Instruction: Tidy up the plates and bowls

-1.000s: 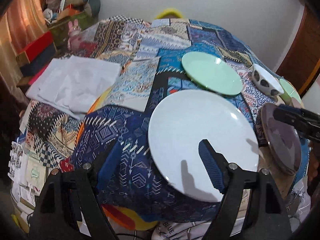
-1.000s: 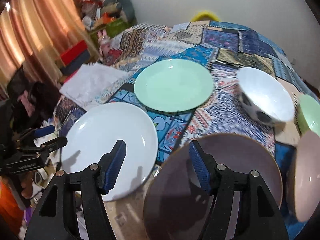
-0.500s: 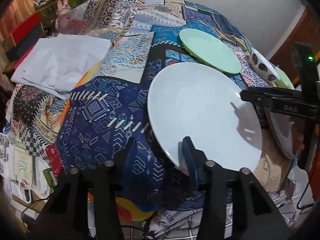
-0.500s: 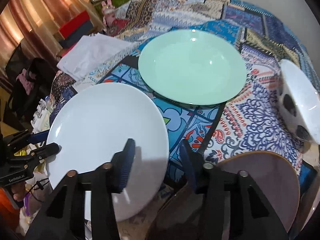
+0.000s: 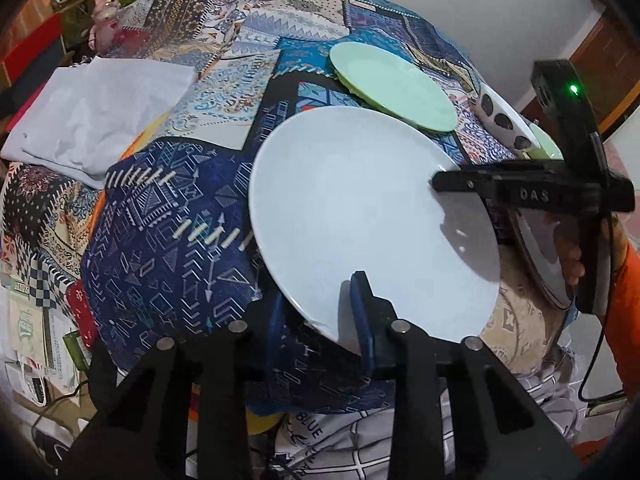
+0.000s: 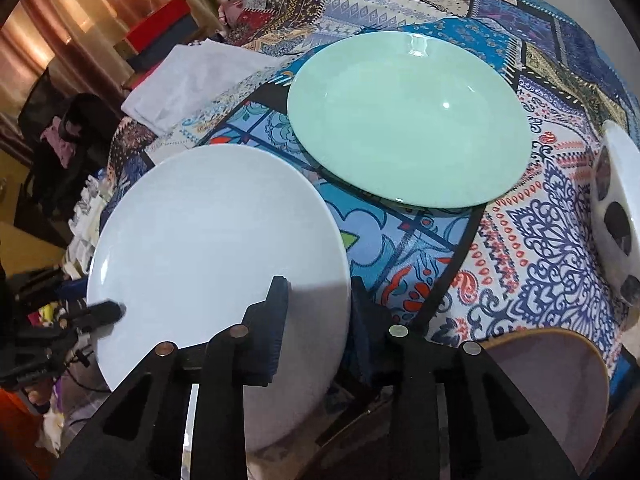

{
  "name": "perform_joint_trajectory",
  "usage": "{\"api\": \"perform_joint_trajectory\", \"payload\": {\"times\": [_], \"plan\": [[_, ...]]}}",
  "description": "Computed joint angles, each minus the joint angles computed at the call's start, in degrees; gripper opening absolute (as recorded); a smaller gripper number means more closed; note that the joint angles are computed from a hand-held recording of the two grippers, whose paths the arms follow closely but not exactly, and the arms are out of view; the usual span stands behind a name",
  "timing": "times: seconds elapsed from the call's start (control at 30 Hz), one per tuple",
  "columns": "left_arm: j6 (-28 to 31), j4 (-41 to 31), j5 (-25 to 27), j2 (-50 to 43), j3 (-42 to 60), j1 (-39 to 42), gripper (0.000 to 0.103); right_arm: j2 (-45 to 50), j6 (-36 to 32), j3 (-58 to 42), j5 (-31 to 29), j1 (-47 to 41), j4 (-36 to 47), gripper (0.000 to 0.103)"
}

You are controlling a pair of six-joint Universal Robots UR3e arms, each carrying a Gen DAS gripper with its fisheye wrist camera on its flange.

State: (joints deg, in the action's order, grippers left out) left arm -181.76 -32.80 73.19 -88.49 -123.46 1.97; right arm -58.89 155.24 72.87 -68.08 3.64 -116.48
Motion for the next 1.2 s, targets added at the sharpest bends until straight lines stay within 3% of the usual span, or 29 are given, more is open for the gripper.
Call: {"api": "perform_joint_trajectory", "payload": {"times": [0.43,1.2], "plan": [[-6.42,1.67,5.62,-0.89,1.32,-3.93,0.034,-3.78,3.11,6.09,2.40,-2.08,-3.80,0.027],[-9.37,4.12,7.37,0.44,5.89,-6.36,0.034,-15.42,4.52,18.14,9.70,-8.49,-11.57,0.027]]}}
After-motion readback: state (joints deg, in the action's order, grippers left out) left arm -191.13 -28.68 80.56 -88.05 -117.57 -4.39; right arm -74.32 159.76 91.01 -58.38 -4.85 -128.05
